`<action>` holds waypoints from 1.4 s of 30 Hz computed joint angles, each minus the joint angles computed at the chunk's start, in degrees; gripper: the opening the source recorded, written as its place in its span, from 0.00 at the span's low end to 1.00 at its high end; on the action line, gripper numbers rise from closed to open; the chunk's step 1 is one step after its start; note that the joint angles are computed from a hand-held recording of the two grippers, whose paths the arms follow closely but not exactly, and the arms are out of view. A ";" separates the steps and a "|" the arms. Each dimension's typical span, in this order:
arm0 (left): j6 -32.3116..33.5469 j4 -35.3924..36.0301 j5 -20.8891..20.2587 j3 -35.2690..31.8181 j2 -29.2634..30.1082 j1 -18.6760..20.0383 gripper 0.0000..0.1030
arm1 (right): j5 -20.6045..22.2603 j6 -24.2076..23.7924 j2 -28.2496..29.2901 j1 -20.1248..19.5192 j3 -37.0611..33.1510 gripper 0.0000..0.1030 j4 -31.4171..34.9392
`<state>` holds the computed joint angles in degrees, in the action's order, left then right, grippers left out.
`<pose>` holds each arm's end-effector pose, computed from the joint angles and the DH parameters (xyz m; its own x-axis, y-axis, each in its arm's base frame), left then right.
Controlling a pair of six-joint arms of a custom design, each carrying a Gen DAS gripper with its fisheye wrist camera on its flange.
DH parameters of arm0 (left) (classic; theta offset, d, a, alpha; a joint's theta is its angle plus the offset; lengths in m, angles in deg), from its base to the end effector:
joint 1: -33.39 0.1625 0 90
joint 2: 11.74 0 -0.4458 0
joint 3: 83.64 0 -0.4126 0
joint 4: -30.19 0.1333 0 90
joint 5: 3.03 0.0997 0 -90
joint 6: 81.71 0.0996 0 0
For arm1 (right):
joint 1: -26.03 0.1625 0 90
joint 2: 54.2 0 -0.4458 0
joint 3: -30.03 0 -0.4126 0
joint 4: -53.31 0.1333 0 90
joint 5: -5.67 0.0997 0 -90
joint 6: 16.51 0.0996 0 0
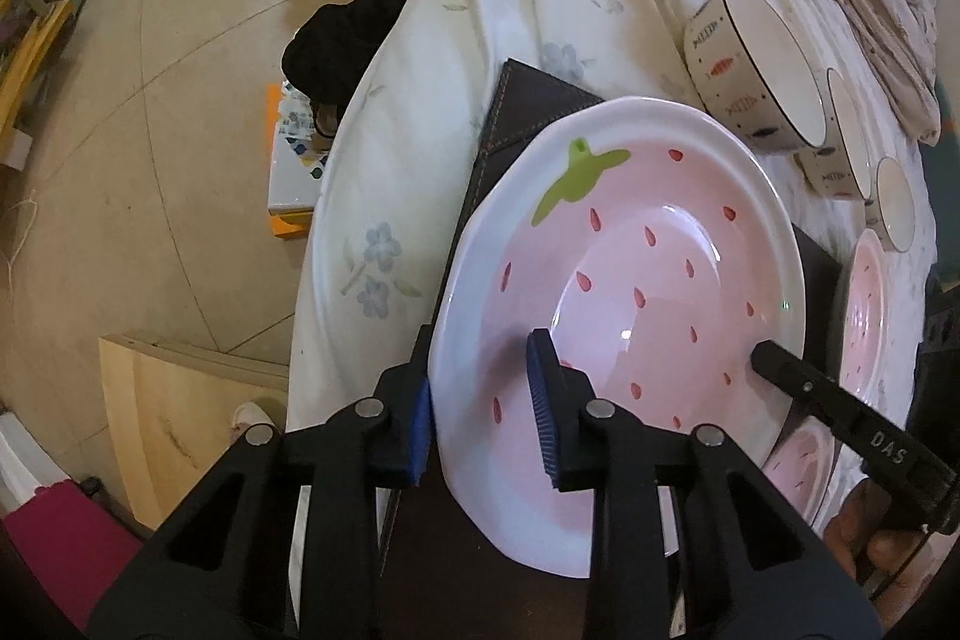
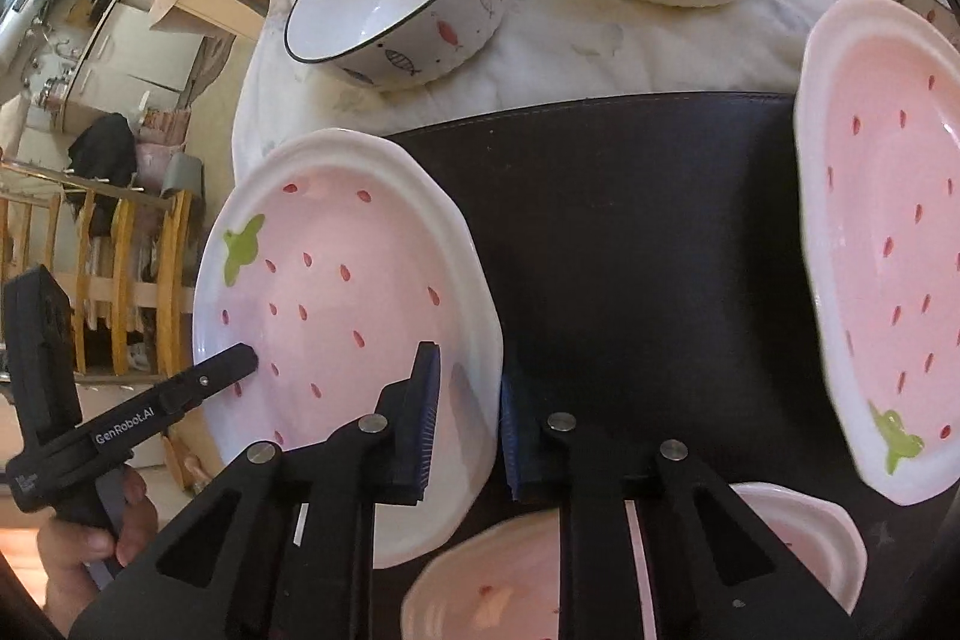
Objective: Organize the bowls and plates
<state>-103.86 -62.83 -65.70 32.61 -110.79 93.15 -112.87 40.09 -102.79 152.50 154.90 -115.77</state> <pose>-0.0463 -0.4349 0.3705 -0.8425 0.1886 -0.5046 0.1842 0.9811 0.0591 0.3641 -0.3484 0.0135 -0.8922 0.3934 0.2219 0.2745 0.8624 -0.4253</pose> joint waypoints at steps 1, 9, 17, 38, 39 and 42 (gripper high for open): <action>-0.20 -0.25 0.01 0.07 0.11 0.03 0.25 | 0.28 -0.79 0.15 -0.21 0.19 0.19 -1.01; 1.11 -2.75 4.04 3.16 -0.59 -2.28 0.38 | 0.24 -2.00 1.90 -0.59 -0.23 0.23 -2.90; -2.95 -1.88 3.75 2.15 -1.37 -2.34 0.28 | -1.47 -3.51 2.03 0.69 -0.19 0.16 -4.71; -2.46 0.46 0.37 4.41 -5.63 -9.60 0.28 | -8.63 0.16 -3.36 8.25 3.26 0.16 -5.92; -2.22 0.86 0.33 4.72 -6.21 -10.28 0.28 | -8.95 0.94 -3.80 8.59 3.55 0.16 -5.61; -2.37 1.77 -0.17 5.62 -7.87 -12.45 0.28 | -10.43 4.06 -5.59 10.23 4.65 0.16 -4.19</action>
<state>-106.23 -61.06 -65.87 38.23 -118.66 80.71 -123.30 44.15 -108.39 162.73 159.56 -119.96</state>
